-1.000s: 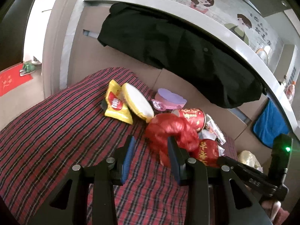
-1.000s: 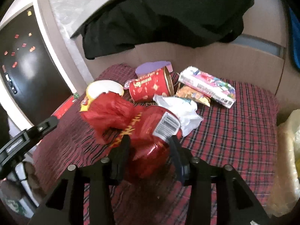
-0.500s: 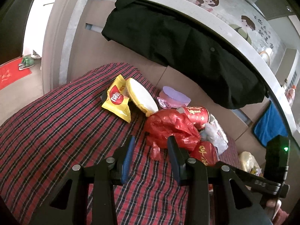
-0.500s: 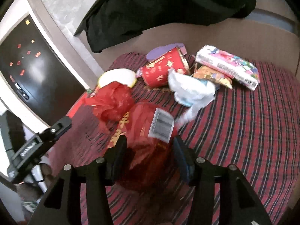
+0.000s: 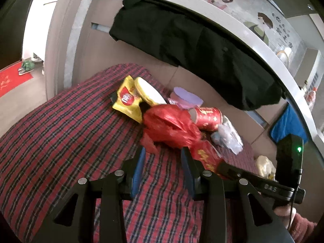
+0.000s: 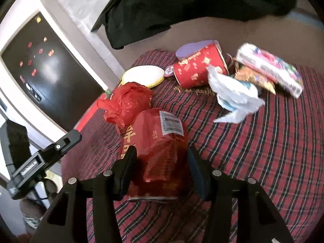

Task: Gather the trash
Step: 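Grasp the red chip bag with the right tool, then grasp the yellow snack packet with the left tool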

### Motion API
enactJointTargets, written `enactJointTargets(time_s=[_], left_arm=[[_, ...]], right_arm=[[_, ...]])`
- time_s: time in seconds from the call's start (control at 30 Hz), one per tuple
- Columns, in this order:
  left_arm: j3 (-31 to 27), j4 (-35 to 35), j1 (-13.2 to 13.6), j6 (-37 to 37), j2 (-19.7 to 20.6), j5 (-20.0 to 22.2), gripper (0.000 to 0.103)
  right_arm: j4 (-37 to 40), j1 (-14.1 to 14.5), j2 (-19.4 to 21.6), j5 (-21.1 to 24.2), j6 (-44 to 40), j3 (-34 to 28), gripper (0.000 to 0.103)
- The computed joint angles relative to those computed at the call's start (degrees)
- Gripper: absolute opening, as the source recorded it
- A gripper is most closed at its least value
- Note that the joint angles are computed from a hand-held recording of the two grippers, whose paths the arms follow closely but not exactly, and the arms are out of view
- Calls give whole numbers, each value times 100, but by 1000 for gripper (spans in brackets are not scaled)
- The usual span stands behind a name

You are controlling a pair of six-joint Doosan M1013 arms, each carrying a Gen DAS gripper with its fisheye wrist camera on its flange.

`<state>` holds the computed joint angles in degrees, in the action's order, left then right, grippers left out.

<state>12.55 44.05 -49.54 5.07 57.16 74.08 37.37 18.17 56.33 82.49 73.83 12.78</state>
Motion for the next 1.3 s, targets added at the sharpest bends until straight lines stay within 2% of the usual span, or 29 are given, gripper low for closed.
enactJointTargets(time_s=[0.13, 0.3, 0.53, 0.63, 0.73, 0.83, 1.0, 1.03, 1.17, 1.23, 1.3], left_arm=[[17, 119, -60, 8, -19, 150, 38], [979, 401, -129, -683, -514, 12, 38], [1930, 740, -275, -1500, -992, -68, 38], [2243, 868, -325, -1815, -1140, -161, 38], [2434, 956, -350, -1994, -1223, -251, 38], [2594, 994, -337, -2165, -1289, -373, 38], [2605, 896, -289, -2118, -1281, -447, 38], [2597, 869, -279, -2096, -1278, -454, 38], [2466, 746, -240, -1878, -1221, -385, 38], [2371, 654, -215, -1727, -1178, -331, 38], [2265, 557, -187, -1576, -1127, -278, 38]], right_arm=[[-291, 100, -497, -566, -777, 823, 39], [-204, 174, -806, -611, -1476, 1242, 39], [-588, 438, -1529, -1406, -2630, 2482, 37], [-469, 409, -1669, -1774, -2489, 2725, 39], [-204, 285, -1581, -1716, -1918, 2559, 42], [-98, 172, -1337, -1347, -1272, 2189, 43], [98, 76, -1007, -1040, -309, 1823, 43], [136, 87, -857, -835, -111, 1600, 44], [407, 171, -394, -188, 84, 906, 48], [480, 248, -84, 231, 100, 353, 47], [475, 308, 34, 358, -46, 103, 46]])
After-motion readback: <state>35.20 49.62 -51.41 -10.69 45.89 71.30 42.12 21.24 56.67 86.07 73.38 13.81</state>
